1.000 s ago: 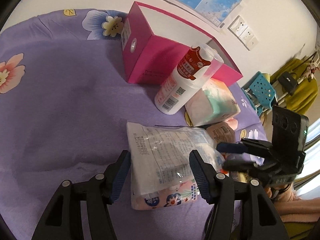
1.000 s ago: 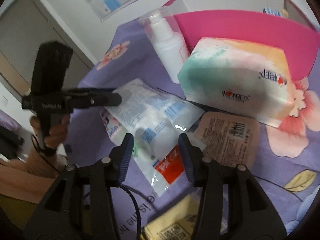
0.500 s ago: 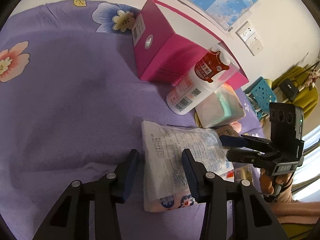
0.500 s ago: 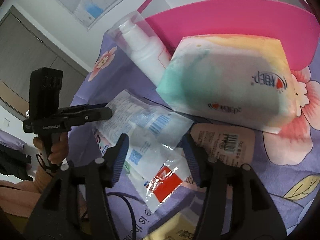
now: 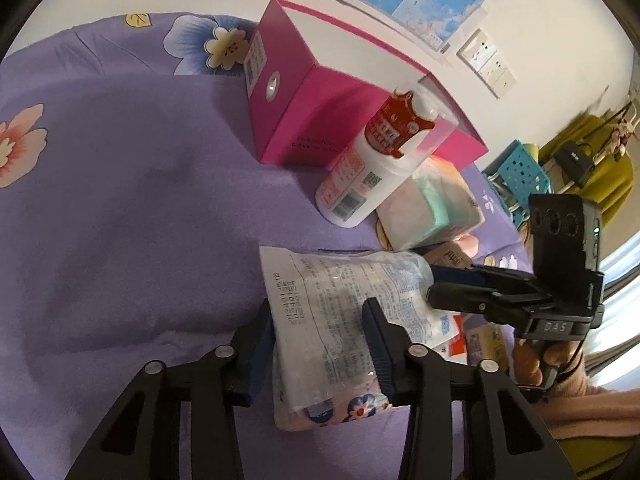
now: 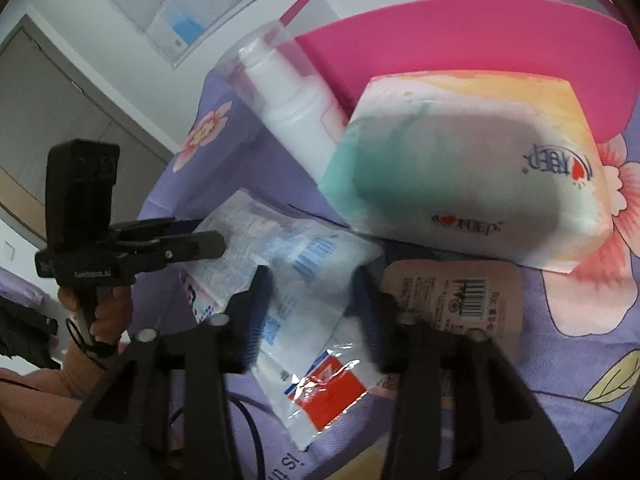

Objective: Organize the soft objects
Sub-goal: 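Grasp the clear plastic bag with the right tool and lift it, then carry the clear bag over the pink box and open the right tool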

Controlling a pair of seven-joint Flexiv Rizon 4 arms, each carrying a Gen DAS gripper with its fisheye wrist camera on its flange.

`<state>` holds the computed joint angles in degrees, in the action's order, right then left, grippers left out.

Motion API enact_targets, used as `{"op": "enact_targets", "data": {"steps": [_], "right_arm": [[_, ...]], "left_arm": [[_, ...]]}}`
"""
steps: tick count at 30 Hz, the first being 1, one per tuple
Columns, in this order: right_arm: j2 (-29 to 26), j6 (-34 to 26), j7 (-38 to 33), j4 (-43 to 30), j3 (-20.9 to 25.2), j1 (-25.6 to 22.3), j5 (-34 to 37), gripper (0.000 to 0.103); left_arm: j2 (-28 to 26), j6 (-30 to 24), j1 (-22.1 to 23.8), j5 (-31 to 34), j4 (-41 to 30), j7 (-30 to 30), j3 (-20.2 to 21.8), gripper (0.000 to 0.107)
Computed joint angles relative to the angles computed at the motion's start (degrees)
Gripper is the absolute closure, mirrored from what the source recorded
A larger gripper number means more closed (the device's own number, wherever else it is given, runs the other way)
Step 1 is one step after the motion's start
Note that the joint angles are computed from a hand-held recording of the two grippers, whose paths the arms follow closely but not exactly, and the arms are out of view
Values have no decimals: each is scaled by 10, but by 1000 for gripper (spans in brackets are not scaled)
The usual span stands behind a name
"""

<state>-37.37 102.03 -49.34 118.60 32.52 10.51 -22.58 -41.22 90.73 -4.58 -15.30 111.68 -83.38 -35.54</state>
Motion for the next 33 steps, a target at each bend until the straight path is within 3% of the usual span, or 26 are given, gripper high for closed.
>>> {"op": "enact_targets", "data": {"steps": [4, 5, 6, 8, 13, 17, 19, 26, 30, 33], "right_arm": [[8, 23, -6, 14, 0, -7, -9, 74], [16, 31, -5, 19, -11, 2, -7, 79], [23, 40, -4, 23, -22, 11, -6, 93], [32, 59, 4, 32, -28, 12, -8, 94], [59, 103, 24, 52, -51, 17, -33, 95], [94, 131, 34, 69, -86, 37, -40, 95], [109, 150, 39, 81, -97, 34, -52, 95], [156, 161, 20, 77, -167, 86, -10, 95], [148, 167, 42, 56, -164, 46, -35, 95], [127, 160, 73, 25, -153, 1, -78, 95]], "left_arm": [[18, 15, -21, 4, 4, -13, 23, 71], [23, 18, -29, 5, 4, -18, 31, 71], [29, 23, -36, 6, 5, -24, 39, 71], [35, 38, -26, 13, 12, -25, 25, 71], [61, 56, -40, 34, 12, -41, 38, 71], [65, 69, -4, 57, 9, -41, -10, 71], [83, 64, -45, 59, -11, -41, 34, 71], [75, 26, -131, 53, -117, -9, 117, 71], [42, -16, -174, 35, -201, 7, 156, 71], [9, -63, -226, 29, -284, -4, 219, 71]]}}
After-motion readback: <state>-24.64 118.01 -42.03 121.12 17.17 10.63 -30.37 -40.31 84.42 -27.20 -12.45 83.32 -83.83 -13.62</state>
